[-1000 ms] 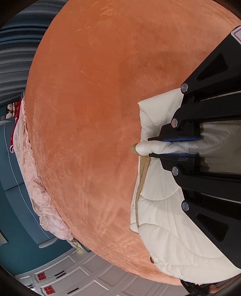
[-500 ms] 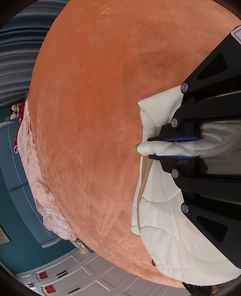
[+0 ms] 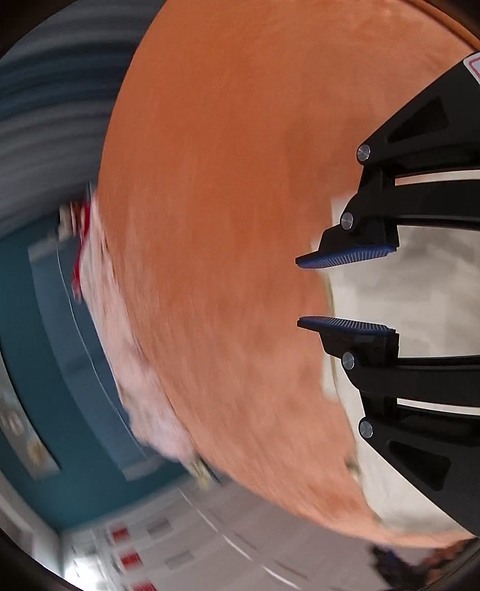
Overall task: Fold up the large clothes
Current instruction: 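Grasp the jacket collar edge with both tools side by side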
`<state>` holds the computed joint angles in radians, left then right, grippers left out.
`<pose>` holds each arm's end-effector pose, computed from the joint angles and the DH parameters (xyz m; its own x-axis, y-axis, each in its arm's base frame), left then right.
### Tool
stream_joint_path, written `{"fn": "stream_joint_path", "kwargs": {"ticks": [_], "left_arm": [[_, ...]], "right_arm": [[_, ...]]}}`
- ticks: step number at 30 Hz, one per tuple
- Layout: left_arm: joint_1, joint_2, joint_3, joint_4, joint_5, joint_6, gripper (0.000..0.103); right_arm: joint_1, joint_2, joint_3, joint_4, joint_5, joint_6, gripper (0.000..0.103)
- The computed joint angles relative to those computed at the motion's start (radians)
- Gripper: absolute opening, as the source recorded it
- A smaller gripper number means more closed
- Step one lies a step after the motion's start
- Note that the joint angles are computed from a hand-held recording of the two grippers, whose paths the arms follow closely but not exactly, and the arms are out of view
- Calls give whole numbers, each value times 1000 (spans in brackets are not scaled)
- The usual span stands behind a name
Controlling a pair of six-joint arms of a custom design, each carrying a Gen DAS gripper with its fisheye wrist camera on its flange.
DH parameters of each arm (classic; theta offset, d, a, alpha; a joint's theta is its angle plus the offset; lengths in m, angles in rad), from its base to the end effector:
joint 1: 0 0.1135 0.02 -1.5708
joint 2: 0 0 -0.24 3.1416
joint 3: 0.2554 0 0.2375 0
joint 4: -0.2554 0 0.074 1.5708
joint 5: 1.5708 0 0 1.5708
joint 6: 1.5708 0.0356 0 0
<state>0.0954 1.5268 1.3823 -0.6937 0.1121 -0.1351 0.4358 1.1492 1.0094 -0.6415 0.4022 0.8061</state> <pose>0.3176 0.0264 0.2982 -0.7306 -0.2044 -0.6515 -0.1197 0.9777 -0.1725 0.2176 0.0859 0.2847 -0.5405 0.4808 -0.6905 0.3662 0.8733 0.3215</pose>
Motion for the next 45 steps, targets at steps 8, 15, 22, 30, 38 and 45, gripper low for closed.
{"fn": "stream_joint_path", "kwargs": {"ticks": [8,15,22,30,38,45], "left_arm": [[-327,170,133,-123,102,47,50],[-424,282,19,59,-18,22,47],[-453,283,-40,169,-114,36,48],[-468,280,-76,227,-148,29,48],[-481,276,-101,266,-177,29,49],[-489,273,-123,304,-196,23,50]], "right_arm": [[164,490,352,19,-249,-128,6],[116,628,329,95,-329,-104,0],[126,638,251,219,-271,-60,0],[111,645,226,270,-281,-57,0],[110,650,225,280,-275,-58,0],[110,658,216,312,-260,-59,0]]}}
